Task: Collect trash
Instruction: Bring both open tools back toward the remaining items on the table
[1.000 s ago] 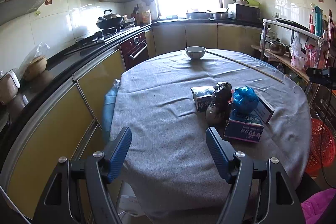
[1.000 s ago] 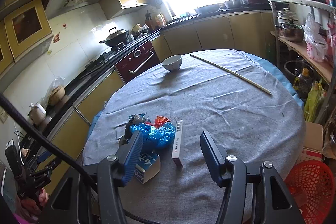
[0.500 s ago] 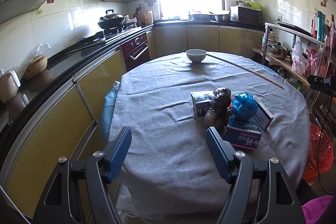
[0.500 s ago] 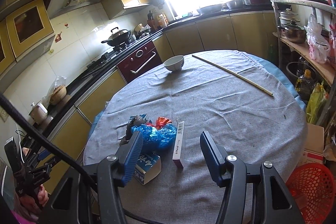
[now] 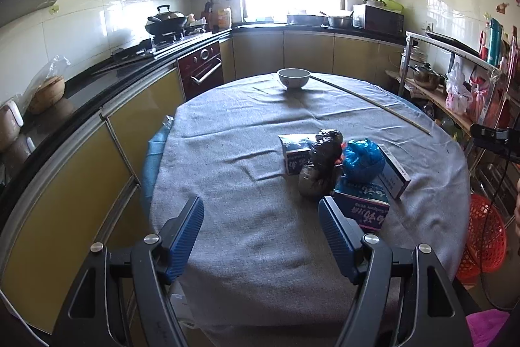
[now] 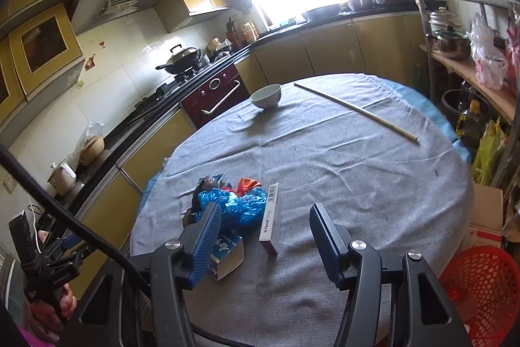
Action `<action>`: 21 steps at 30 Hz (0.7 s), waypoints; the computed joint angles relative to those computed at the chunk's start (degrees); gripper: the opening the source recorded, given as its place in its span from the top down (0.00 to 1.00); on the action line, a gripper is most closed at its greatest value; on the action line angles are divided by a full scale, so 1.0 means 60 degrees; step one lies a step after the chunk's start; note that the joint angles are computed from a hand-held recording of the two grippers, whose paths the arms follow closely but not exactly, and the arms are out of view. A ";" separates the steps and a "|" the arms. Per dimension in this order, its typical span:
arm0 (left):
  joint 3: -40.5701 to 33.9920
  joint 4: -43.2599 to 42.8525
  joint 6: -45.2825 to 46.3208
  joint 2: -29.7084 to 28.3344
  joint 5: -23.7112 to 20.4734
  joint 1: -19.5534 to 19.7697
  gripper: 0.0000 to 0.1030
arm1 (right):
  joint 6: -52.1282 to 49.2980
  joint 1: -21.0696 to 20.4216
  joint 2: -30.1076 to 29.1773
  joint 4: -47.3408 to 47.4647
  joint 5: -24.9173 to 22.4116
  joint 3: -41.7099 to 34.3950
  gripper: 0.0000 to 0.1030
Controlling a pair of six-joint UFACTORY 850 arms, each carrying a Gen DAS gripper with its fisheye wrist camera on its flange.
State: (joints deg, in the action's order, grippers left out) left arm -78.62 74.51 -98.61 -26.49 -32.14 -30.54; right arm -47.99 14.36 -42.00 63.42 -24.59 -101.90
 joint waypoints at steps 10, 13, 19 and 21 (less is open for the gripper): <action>-0.0180 -0.0703 0.0607 -0.0212 0.0444 0.0046 0.29 | 0.0555 0.0435 -0.0736 -0.1104 -0.0781 -0.0879 0.41; -0.0176 -0.0982 0.0720 -0.0235 0.0839 0.0137 0.29 | 0.0762 0.0517 -0.0882 -0.1332 -0.0882 -0.1024 0.41; -0.0844 -0.3008 0.2392 -0.0861 0.1845 0.0493 0.28 | 0.1568 0.0435 -0.1103 -0.1628 -0.1053 -0.1106 0.41; -0.1298 -0.3773 0.3044 -0.1238 0.1988 0.0619 0.28 | 0.1679 0.0382 -0.1102 -0.1611 -0.1087 -0.1051 0.41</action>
State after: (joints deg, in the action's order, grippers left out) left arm -86.41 51.87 -80.35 -33.92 -20.21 -26.83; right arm -37.92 16.65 -48.62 53.75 -31.12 -108.20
